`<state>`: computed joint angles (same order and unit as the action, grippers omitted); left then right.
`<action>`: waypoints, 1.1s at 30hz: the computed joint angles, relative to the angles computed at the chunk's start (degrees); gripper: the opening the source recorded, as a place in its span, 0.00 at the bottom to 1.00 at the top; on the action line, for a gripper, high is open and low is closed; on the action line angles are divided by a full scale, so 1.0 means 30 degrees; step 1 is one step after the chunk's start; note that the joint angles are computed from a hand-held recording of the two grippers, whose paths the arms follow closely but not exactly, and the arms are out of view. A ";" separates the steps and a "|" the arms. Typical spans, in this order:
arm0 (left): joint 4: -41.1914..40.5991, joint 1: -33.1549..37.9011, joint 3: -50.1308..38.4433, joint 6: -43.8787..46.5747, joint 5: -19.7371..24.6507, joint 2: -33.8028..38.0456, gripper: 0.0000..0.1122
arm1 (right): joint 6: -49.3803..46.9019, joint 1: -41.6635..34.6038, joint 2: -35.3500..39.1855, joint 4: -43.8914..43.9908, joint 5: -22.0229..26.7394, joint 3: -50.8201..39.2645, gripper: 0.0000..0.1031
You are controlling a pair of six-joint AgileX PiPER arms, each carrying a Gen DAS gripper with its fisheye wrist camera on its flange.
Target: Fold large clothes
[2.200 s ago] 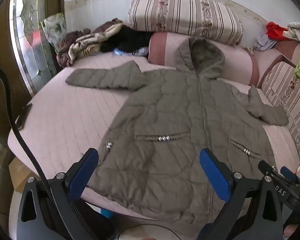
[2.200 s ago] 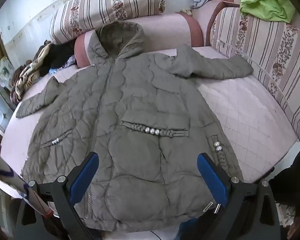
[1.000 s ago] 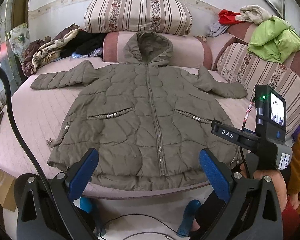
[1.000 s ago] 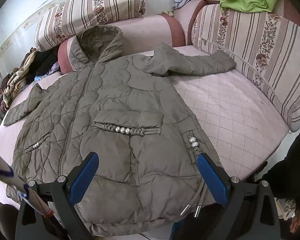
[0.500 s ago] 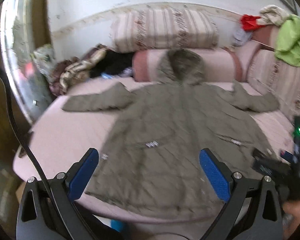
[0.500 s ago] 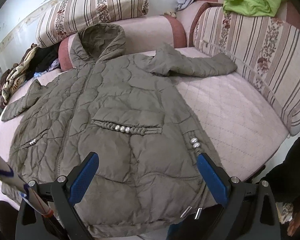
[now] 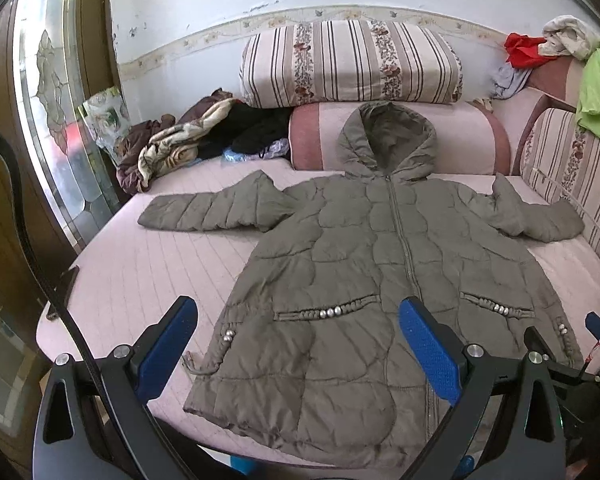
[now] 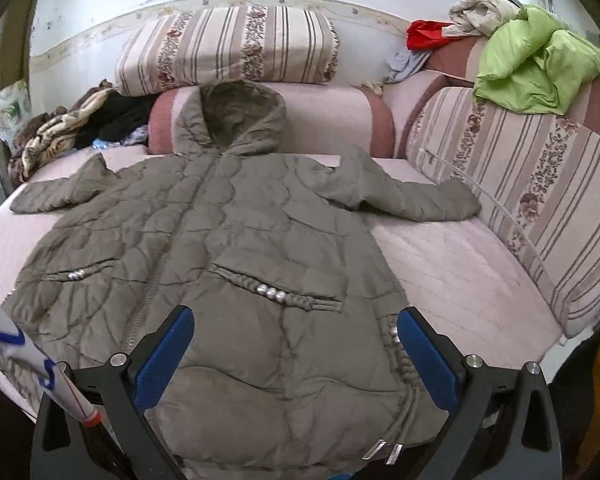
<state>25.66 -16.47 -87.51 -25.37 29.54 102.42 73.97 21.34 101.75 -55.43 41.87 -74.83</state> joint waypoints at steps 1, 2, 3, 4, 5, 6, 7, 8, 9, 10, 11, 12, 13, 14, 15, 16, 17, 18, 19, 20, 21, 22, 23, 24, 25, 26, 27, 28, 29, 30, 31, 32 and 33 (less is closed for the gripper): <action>-0.0252 0.0067 -0.0101 0.0167 0.0155 0.0116 0.90 | -0.0090 0.0026 0.0038 0.0141 -0.0009 -0.0084 1.00; -0.0328 0.0105 -0.0185 0.0212 0.0287 0.0219 0.90 | -0.0371 0.0047 0.0106 0.0442 -0.0015 -0.0224 1.00; -0.0348 0.0149 -0.0255 0.0229 0.0407 0.0313 0.90 | -0.0653 0.0027 0.0116 0.0766 -0.0171 -0.0248 1.00; -0.0227 0.0175 -0.0332 0.0107 0.0543 0.0410 0.90 | -0.1415 -0.0080 0.0119 0.1523 -0.0467 -0.0329 1.00; -0.0205 0.0244 -0.0467 0.0114 0.0669 0.0513 0.90 | -0.2765 -0.0236 0.0225 0.2791 -0.0707 -0.0594 1.00; -0.0003 0.0305 -0.0455 -0.0081 0.0730 0.0553 0.90 | -0.3365 -0.0270 0.0293 0.3432 -0.0767 -0.0715 1.00; 0.0196 0.0354 -0.0499 -0.0272 0.0810 0.0603 0.90 | -0.3896 -0.0360 0.0267 0.4056 -0.1083 -0.0676 1.00; 0.0351 0.0369 -0.0537 -0.0448 0.0876 0.0629 0.90 | -0.4527 -0.0505 0.0219 0.4786 -0.1516 -0.0632 1.00; 0.0455 0.0419 -0.0550 -0.0587 0.0907 0.0643 0.90 | -0.4822 -0.0557 0.0203 0.5219 -0.1700 -0.0605 0.99; 0.0496 0.0511 -0.0552 -0.0663 0.0913 0.0656 0.90 | -0.5267 -0.0633 0.0198 0.5753 -0.1823 -0.0618 0.98; 0.0580 0.0552 -0.0638 -0.0780 0.0990 0.0712 0.90 | -0.5798 -0.0809 0.0171 0.6546 -0.2130 -0.0616 0.97; 0.0688 0.0601 -0.0660 -0.0899 0.1035 0.0738 0.90 | -0.5875 -0.0860 0.0134 0.6859 -0.2317 -0.0534 0.97; 0.0739 0.0662 -0.0617 -0.0971 0.1025 0.0739 0.90 | -0.5974 -0.0950 0.0145 0.7178 -0.2452 -0.0529 0.97; 0.0660 0.0731 -0.0747 -0.0882 0.1100 0.0827 0.90 | -0.5921 -0.0982 0.0150 0.7211 -0.2523 -0.0490 0.97; 0.0717 0.0769 -0.0764 -0.0942 0.1140 0.0864 0.90 | -0.5860 -0.0939 0.0190 0.7081 -0.2395 -0.0523 0.97; 0.0762 0.0800 -0.0784 -0.0993 0.1182 0.0914 0.90 | -0.5886 -0.0806 0.0361 0.6851 -0.1959 -0.0750 0.97; 0.0680 0.0825 -0.0886 -0.0937 0.1260 0.0997 0.90 | -0.5955 -0.0714 0.0437 0.6754 -0.1699 -0.0895 0.97; 0.0652 0.0860 -0.0872 -0.0917 0.1284 0.1005 0.90 | -0.6084 -0.0622 0.0562 0.6669 -0.1425 -0.1051 0.97; 0.0654 0.0855 -0.0877 -0.0952 0.1334 0.1034 0.90 | -0.6135 -0.0561 0.0638 0.6638 -0.1297 -0.1136 0.97; 0.0578 0.0856 -0.0868 -0.0894 0.1358 0.1052 0.90 | -0.6295 -0.0576 0.0712 0.6728 -0.1254 -0.1228 0.97; 0.0429 0.0864 -0.1097 -0.0720 0.1479 0.1173 0.90 | -0.6402 -0.0586 0.0730 0.6801 -0.1240 -0.1246 0.97; 0.0458 0.0860 -0.1000 -0.0716 0.1431 0.1139 0.90 | -0.6403 -0.0578 0.0760 0.6787 -0.1213 -0.1266 0.97; 0.0486 0.0837 -0.1041 -0.0713 0.1443 0.1174 0.90 | -0.6455 -0.0600 0.0781 0.6798 -0.1215 -0.1280 0.97; 0.0535 0.0809 -0.1098 -0.0727 0.1473 0.1212 0.90 | -0.6449 -0.0591 0.0809 0.6765 -0.1190 -0.1306 0.97; 0.0590 0.0786 -0.1145 -0.0751 0.1495 0.1262 0.90 | -0.6436 -0.0589 0.0838 0.6750 -0.1135 -0.1332 0.97; 0.0559 0.0778 -0.1298 -0.0700 0.1571 0.1374 0.90 | -0.6506 -0.0614 0.0853 0.6815 -0.1128 -0.1328 0.97; 0.0507 0.0792 -0.1427 -0.0629 0.1645 0.1465 0.90 | -0.6635 -0.0638 0.0892 0.6921 -0.1113 -0.1382 0.96; 0.0501 0.0800 -0.1550 -0.0637 0.1732 0.1575 0.90 | -0.6777 -0.0671 0.0926 0.7036 -0.1107 -0.1407 0.96; 0.0437 0.0829 -0.1720 -0.0579 0.1833 0.1707 0.90 | -0.6814 -0.0670 0.0962 0.7048 -0.1066 -0.1427 0.96; 0.0331 0.0879 -0.1947 -0.0440 0.1947 0.1843 0.90 | -0.6813 -0.0653 0.1015 0.7008 -0.1025 -0.1466 0.95; 0.0404 0.0881 -0.1982 -0.0507 0.1991 0.1891 0.90 | -0.6798 -0.0616 0.1067 0.6947 -0.0984 -0.1492 0.94; 0.0450 0.0889 -0.2060 -0.0538 0.2033 0.1958 0.90 | -0.6873 -0.0584 0.1157 0.6897 -0.0855 -0.1581 0.93; 0.0479 0.0920 -0.2119 -0.0551 0.2058 0.2014 0.90 | -0.6843 -0.0556 0.1197 0.6807 -0.0781 -0.1620 0.93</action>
<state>27.10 -13.71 -93.86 -27.02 35.72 108.46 53.44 19.67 105.34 -35.01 39.53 -79.69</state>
